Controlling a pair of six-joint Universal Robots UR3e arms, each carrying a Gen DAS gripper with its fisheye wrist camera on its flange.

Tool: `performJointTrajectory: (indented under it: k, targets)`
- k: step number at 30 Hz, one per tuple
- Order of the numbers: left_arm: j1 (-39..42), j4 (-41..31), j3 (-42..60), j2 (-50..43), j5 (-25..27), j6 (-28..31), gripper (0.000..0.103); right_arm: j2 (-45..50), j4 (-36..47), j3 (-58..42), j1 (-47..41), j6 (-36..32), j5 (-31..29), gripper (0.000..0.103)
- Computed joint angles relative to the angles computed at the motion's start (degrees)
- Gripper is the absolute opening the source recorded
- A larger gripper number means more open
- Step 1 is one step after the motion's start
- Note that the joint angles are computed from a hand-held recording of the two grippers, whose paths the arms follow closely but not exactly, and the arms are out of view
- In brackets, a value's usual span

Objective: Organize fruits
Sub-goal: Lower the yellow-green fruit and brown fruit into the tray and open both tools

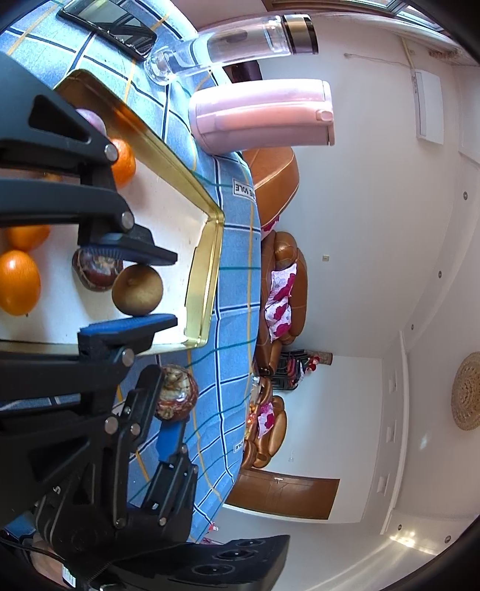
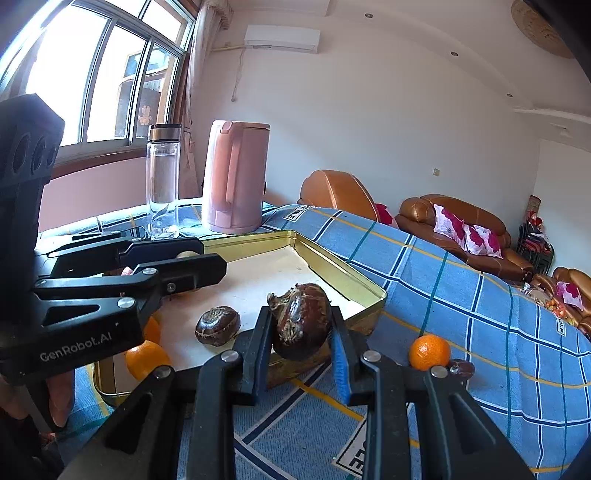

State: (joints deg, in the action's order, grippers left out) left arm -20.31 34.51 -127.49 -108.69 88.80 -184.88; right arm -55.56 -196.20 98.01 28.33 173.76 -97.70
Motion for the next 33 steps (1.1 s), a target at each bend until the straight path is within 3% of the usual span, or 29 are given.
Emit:
performJointTrajectory:
  k: [13, 33]
  targets:
    - [7.0, -2.9, -4.8, 5.1, -2.7, 1.2, 0.028, 3.1, 3.3, -5.9, 2.1, -0.1, 1.0, 0.031]
    - [7.9, -7.5, -4.6, 5.3, -1.0, 3.9, 0.028, 6.7, 7.0, -11.6, 4.2, -0.6, 2.4, 0.031]
